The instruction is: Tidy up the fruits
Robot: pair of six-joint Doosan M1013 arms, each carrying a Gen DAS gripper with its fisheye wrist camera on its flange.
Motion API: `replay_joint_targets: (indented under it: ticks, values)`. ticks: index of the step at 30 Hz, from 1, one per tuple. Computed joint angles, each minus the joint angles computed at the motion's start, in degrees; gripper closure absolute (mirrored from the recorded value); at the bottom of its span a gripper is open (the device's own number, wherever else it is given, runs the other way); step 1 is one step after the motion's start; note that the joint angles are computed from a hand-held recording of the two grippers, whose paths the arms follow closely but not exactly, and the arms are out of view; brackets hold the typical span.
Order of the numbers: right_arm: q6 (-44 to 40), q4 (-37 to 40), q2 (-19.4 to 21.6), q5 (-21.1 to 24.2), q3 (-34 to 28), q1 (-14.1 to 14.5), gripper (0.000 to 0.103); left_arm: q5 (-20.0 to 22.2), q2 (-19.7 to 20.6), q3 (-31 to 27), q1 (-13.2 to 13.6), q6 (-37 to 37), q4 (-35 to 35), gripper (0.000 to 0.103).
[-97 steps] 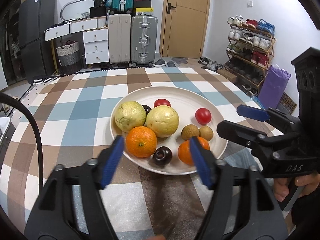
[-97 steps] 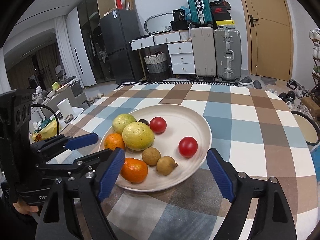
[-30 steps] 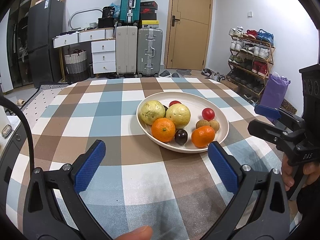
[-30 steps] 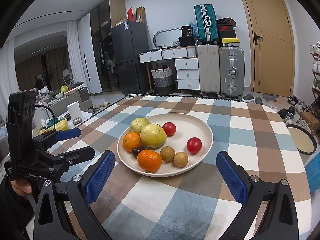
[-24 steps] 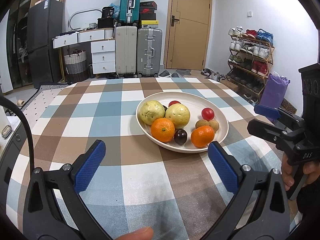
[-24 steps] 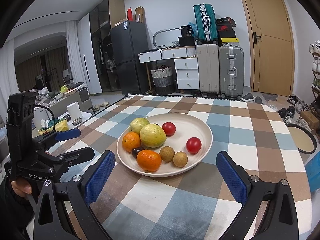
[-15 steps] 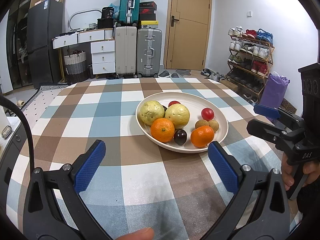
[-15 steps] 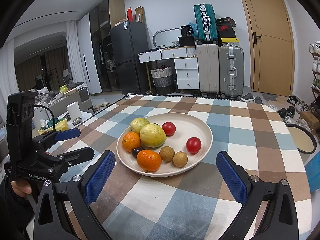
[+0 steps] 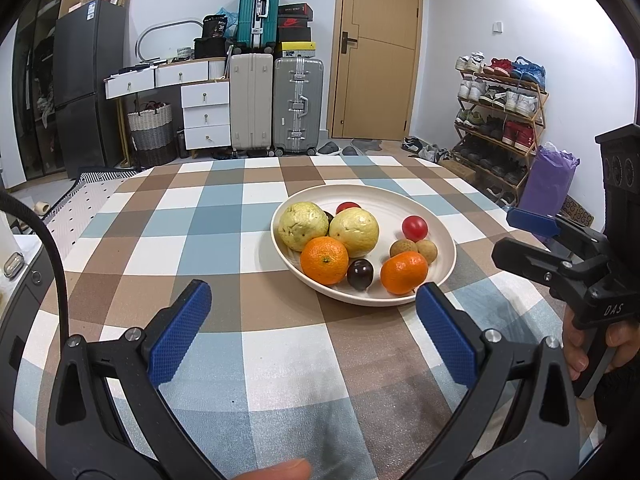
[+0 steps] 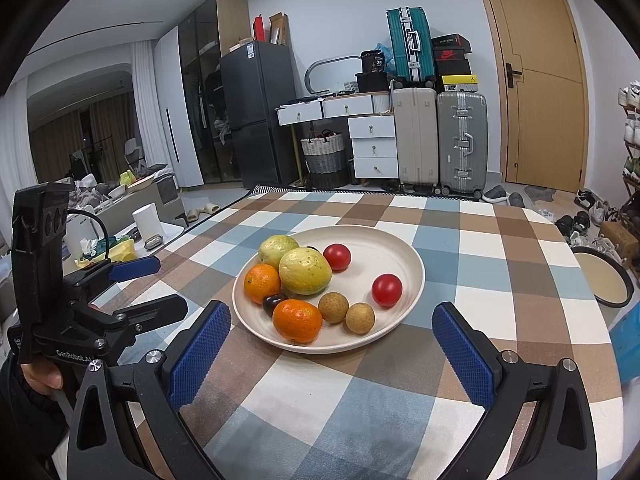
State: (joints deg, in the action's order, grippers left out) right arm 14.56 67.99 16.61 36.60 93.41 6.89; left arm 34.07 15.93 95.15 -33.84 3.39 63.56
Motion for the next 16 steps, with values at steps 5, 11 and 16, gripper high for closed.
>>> replay_joint_targets:
  ticks: [5, 11, 16]
  values:
    - [0.0, 0.1, 0.0, -0.1, 0.0, 0.0, 0.000, 0.0, 0.0, 0.0, 0.0, 0.0, 0.1, 0.001]
    - [0.1, 0.0, 0.0, -0.1, -0.1, 0.0, 0.000, 0.0, 0.0, -0.1, -0.1, -0.3, 0.5, 0.001]
    - [0.1, 0.0, 0.0, -0.1, -0.1, 0.0, 0.000, 0.2, 0.0, -0.1, -0.2, -0.1, 0.3, 0.001]
